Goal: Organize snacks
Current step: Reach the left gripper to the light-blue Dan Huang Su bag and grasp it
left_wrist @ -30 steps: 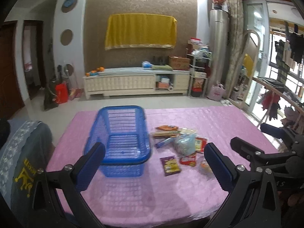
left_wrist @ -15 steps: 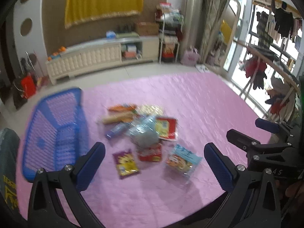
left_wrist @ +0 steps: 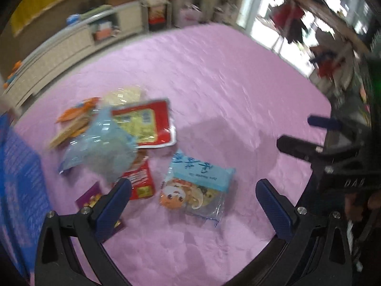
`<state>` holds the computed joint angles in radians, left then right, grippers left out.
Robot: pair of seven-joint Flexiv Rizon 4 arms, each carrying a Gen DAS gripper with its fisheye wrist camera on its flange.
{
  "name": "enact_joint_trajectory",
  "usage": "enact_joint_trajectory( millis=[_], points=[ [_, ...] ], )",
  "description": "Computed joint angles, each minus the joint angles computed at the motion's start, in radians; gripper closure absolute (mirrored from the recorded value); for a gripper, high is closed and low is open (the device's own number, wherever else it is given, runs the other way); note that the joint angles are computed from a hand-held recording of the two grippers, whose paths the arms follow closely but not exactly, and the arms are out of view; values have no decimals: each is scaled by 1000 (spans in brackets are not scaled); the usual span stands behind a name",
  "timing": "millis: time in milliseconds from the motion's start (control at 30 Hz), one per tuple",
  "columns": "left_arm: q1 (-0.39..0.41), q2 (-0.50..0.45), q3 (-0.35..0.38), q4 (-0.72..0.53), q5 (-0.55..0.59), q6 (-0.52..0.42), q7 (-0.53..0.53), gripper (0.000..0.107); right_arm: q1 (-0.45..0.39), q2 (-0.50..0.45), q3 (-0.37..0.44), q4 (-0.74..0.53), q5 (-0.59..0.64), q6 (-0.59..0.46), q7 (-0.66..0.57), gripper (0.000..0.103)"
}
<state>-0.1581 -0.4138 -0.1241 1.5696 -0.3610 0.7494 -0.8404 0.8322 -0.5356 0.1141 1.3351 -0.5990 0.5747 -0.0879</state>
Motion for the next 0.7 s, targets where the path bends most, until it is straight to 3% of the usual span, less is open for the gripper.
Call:
enact_joint_trajectory(
  millis=[200,367,533,700],
  points=[
    [-16,-68,11,-98,95,-125,45,4,-28,-4,11,43,28,73,-7,0],
    [-34,-123,21,-162,135,-170,14,4,-34,-36,13,25,56,95,-49,0],
    [-21,-147,12,-202,108,-224,-13,27,-27,-45,5,13,64,89,-66,0],
    [-20,-144,8,-195,96,-242,-11,31,-24,-46,1,11,65,94,-76,0]
  ],
)
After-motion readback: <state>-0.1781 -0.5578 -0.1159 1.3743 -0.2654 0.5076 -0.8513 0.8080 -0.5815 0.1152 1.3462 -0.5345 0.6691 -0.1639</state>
